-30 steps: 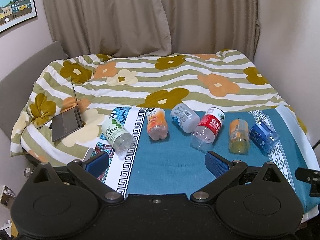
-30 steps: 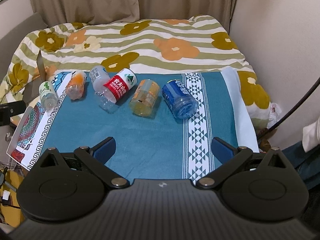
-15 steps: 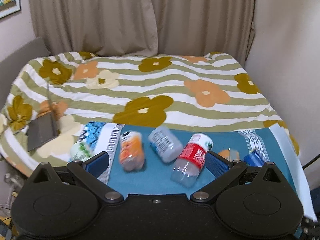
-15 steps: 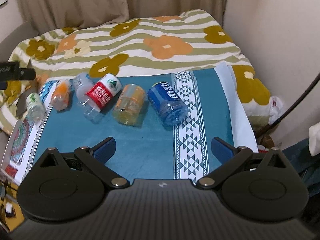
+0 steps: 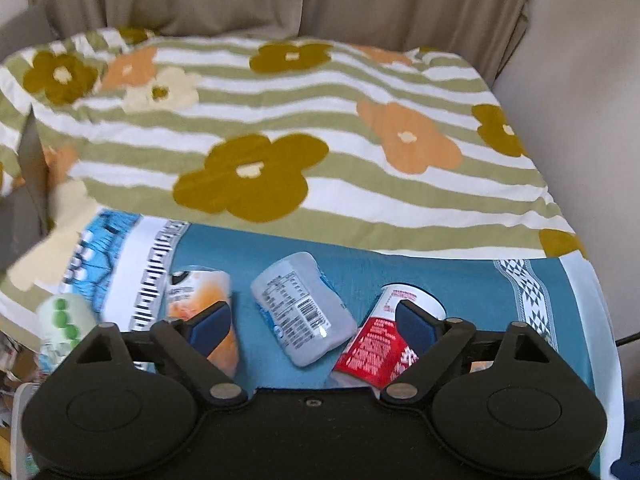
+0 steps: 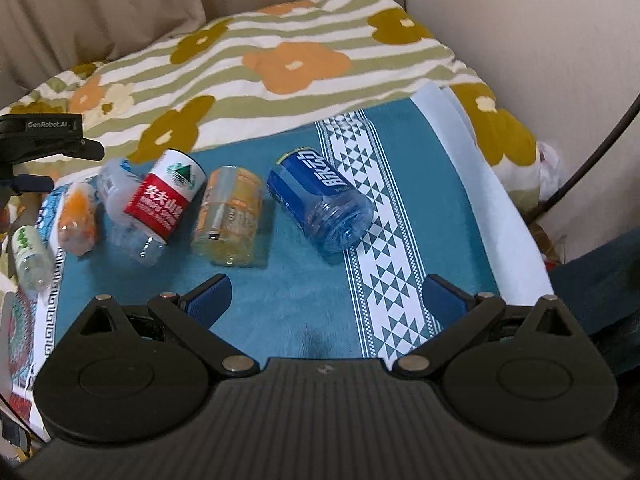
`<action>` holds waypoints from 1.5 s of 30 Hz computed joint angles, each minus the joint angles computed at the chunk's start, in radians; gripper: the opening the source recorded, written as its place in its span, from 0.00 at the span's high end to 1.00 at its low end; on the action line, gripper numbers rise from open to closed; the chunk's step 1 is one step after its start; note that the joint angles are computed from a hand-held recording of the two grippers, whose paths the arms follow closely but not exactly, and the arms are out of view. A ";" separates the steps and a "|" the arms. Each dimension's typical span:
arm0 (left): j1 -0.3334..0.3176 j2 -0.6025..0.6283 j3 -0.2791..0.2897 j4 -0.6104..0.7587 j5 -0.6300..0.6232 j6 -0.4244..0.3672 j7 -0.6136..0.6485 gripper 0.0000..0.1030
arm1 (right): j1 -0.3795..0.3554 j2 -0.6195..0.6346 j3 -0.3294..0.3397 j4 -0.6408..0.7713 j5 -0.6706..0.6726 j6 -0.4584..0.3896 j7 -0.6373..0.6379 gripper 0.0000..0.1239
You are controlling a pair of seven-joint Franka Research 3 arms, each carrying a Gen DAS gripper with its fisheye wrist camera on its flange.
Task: Flip cup upright
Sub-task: 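Move the left tool to the white cup lying on its side and close on it, then lift the white cup off the cloth with the left tool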
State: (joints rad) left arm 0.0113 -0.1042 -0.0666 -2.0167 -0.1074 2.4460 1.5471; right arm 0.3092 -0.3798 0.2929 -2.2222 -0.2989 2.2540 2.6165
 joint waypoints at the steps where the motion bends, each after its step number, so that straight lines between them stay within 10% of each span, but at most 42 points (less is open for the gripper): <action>1: 0.000 0.023 0.001 0.017 -0.005 -0.007 -0.001 0.13 | -0.002 0.014 0.000 0.009 0.002 -0.005 0.003 0.17; 18: 0.047 0.195 -0.031 0.130 -0.020 -0.062 -0.006 0.27 | 0.048 0.158 -0.042 0.118 -0.025 -0.068 0.074 0.17; 45: 0.055 0.083 -0.008 0.066 -0.124 -0.053 0.099 0.34 | 0.056 0.111 -0.037 0.081 -0.044 -0.002 0.083 0.17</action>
